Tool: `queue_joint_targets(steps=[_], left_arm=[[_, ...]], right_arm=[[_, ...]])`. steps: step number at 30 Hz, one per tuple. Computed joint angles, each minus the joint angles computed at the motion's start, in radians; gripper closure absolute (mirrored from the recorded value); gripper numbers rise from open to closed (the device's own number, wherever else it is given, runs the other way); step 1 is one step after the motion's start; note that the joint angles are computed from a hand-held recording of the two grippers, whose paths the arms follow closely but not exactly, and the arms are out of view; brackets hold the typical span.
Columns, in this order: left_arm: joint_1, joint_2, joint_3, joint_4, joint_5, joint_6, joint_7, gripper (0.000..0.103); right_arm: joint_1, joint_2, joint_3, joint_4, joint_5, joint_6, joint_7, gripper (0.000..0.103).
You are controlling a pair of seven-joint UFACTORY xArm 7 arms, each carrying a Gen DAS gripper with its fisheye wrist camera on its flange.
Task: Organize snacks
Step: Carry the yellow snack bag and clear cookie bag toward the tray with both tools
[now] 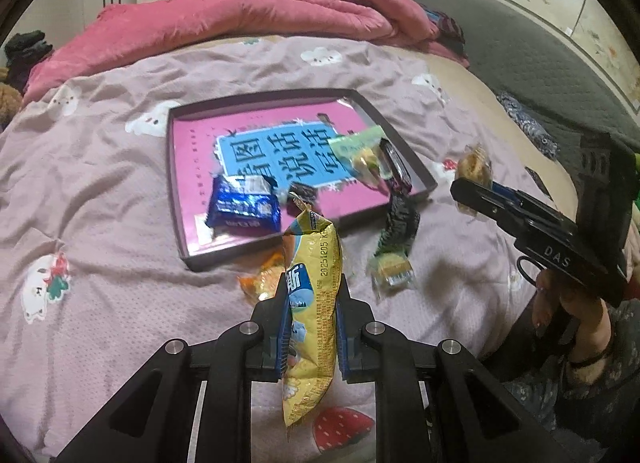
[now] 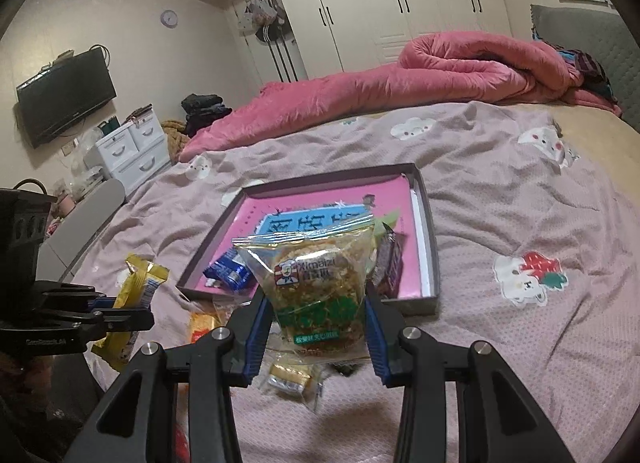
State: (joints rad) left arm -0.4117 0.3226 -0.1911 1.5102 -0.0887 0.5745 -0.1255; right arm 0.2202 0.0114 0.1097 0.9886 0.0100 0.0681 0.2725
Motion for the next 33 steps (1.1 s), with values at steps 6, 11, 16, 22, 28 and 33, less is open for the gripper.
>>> queue_joint_targets(steps=[6,11,16,22,28,33], left_arm=[[0.002,-0.001,0.005,0.006,0.004,-0.007,-0.01,0.084],[0.004,0.004,0.008,0.016,0.005,-0.012,-0.018,0.084],[0.006,0.012,0.008,0.026,0.004,-0.019,-0.028,0.084],[0.006,0.021,0.008,0.04,0.002,-0.027,-0.037,0.084],[0.006,0.039,0.012,0.068,0.006,-0.028,-0.045,0.084],[0.008,0.057,0.014,0.093,0.005,-0.019,-0.052,0.084]], right_arm=[[0.004,0.012,0.003,0.024,-0.002,-0.003,-0.003,0.06],[0.008,0.022,0.004,0.043,0.004,-0.006,-0.002,0.06],[0.014,0.033,0.005,0.061,-0.009,-0.008,0.004,0.06],[0.025,0.054,-0.003,0.097,-0.053,0.007,0.04,0.06],[0.049,0.075,-0.035,0.137,-0.175,0.035,0.145,0.06],[0.058,0.095,-0.044,0.171,-0.238,0.056,0.2,0.06]])
